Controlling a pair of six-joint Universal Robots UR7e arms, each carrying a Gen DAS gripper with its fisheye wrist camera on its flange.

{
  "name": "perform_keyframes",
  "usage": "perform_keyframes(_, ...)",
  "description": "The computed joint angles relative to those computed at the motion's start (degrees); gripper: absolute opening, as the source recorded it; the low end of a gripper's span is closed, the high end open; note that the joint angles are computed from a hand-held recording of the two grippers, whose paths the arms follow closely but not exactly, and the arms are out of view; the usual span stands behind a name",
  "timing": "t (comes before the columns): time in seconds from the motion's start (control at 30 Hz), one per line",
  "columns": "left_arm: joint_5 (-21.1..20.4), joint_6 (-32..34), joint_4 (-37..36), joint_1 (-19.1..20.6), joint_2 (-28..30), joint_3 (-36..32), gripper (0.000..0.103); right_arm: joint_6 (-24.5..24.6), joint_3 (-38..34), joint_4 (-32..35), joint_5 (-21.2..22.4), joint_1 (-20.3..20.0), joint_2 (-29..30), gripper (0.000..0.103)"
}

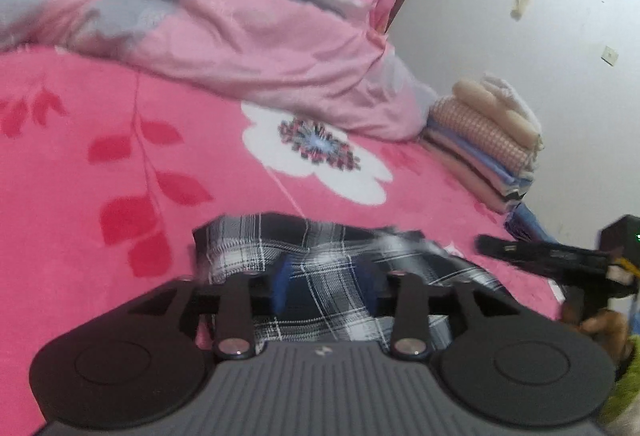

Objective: Fold clothes

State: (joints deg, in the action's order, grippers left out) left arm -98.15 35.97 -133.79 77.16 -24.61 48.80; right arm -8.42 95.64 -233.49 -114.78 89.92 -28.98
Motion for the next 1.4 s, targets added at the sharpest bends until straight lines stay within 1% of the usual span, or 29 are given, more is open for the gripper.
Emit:
perform_keyframes(0.07,0.67,0.82,-1.8,-0.02,-2.04,2.86,0.047,0.23,4.06,-2.92,-0.17,1.18,-0.96,0.015)
perform_keyframes(0.1,0.75,0.89,-2.26,0.06,-3.24,4.4,0.047,0.36,6.01,-4.36,-0.3,1.8,-1.37,0.018)
perform_keyframes(0.13,0.82,0.65,-2.96,0.14,-4.44,6.15,0.048,0.5,7.9,-5.79,-0.45,2.46,-1.75,0.027)
perform_keyframes(0.17,0.87,0.31,-3.71,0.22,-5.63,7.93,0.048,0.64,9.74,-7.2,-0.64,3.15,-2.08,0.039)
perform_keyframes(0.23,0.59,0.11,-4.83,0.65,-8.38,11.64,0.051,4.94,13.2,-7.66,1.1,3.4,-2.31,0.053)
perform_keyframes(0.27,0.41,-0.13,-5.31,0.98,-9.66,13.4,0.053,7.25,14.43,-7.53,1.92,3.45,-2.23,0.056)
perform_keyframes(0.3,0.3,-0.48,-5.57,1.29,-10.51,14.57,0.053,9.47,15.1,-6.96,2.71,3.25,-2.04,0.058)
perform_keyframes(0.37,0.63,-1.31,-5.68,1.89,-11.85,16.48,0.053,13.79,16.23,-5.73,4.47,2.73,-1.63,0.059)
perform_keyframes(0.4,1.07,-1.85,-5.77,2.14,-12.35,17.33,0.053,15.15,16.44,-5.07,5.98,2.28,-1.44,0.059)
perform_keyframes(0.43,1.58,-2.44,-5.71,2.37,-12.7,17.9,0.053,16.39,16.59,-4.41,7.54,1.8,-1.24,0.057)
perform_keyframes(0.47,1.85,-3.1,-5.48,2.61,-12.89,18.19,0.053,17.58,16.71,-3.77,9.13,1.32,-1.04,0.041)
perform_keyframes(0.5,2.04,-3.79,-5.2,2.84,-13.05,18.42,0.053,17.69,16.92,-3.89,10.79,0.87,-0.83,0.02)
perform_keyframes(0.53,2.23,-4.48,-4.92,3.08,-13.21,18.63,0.053,17.7,16.92,-4.12,11.08,0.89,-0.79,0.007)
perform_keyframes(0.6,2.2,-4.99,-5.13,3.32,-13.68,19.38,0.053,17.73,16.85,-4.58,11.33,1.03,-0.75,0.007)
perform_keyframes(0.63,1.95,-4.86,-5.46,3.38,-13.95,19.85,0.053,16.91,16.89,-5.07,10.85,1.38,-0.81,0.007)
perform_keyframes(0.73,1.51,-3.81,-5.73,3.55,-14.66,21.21,0.053,15.55,16.35,-4.7,8.57,2.0,-0.69,0.007)
perform_keyframes(0.83,2.72,-2.98,-6.22,3.5,-15.01,22.55,0.053,14.81,15.75,-4.41,6.47,1.41,0.13,0.007)
perform_keyframes(0.93,2.6,-2.32,-6.94,3.61,-15.45,23.58,0.054,13.86,15.73,-7.23,6.92,1.0,1.15,0.008)
perform_keyframes(1.03,2.31,-1.15,-7.03,3.6,-15.95,24.44,0.054,7.77,13.49,-8.67,0.41,3.31,2.46,0.008)
perform_keyframes(1.07,2.56,-0.68,-7.65,3.5,-16.17,25.01,0.054,5.89,12.81,-8.8,-1.12,3.89,2.62,0.008)
perform_keyframes(1.1,2.94,-0.3,-8.83,3.36,-16.44,25.75,0.054,4.58,12.57,-8.64,-1.72,4.19,2.52,0.007)
perform_keyframes(1.13,3.29,-0.37,-10.49,3.21,-16.77,26.63,0.054,3.91,12.43,-8.37,-2.38,4.4,2.36,0.008)
perform_keyframes(1.2,3.84,-1.22,-16.77,2.83,-17.57,29.25,0.054,4.42,12.87,-7.11,-3.86,4.73,1.53,0.009)
perform_keyframes(1.27,3.07,-0.97,-21.25,2.52,-18.3,31.3,0.054,4.93,12.98,-8.38,-7.11,5.75,1.37,0.011)
perform_keyframes(1.3,2.59,-0.78,-23.31,2.37,-18.63,32.23,0.054,3.53,12.55,-9.99,-9.16,6.56,1.71,0.012)
perform_keyframes(1.33,1.99,-0.01,-23.82,2.15,-18.84,32.91,0.054,0.91,11.9,-11.8,-10.69,7.4,2.12,0.012)
perform_keyframes(1.4,0.72,1.91,-23.72,1.66,-19.16,34.03,0.055,-5.02,10.46,-14.32,-10.41,8.58,2.92,0.012)
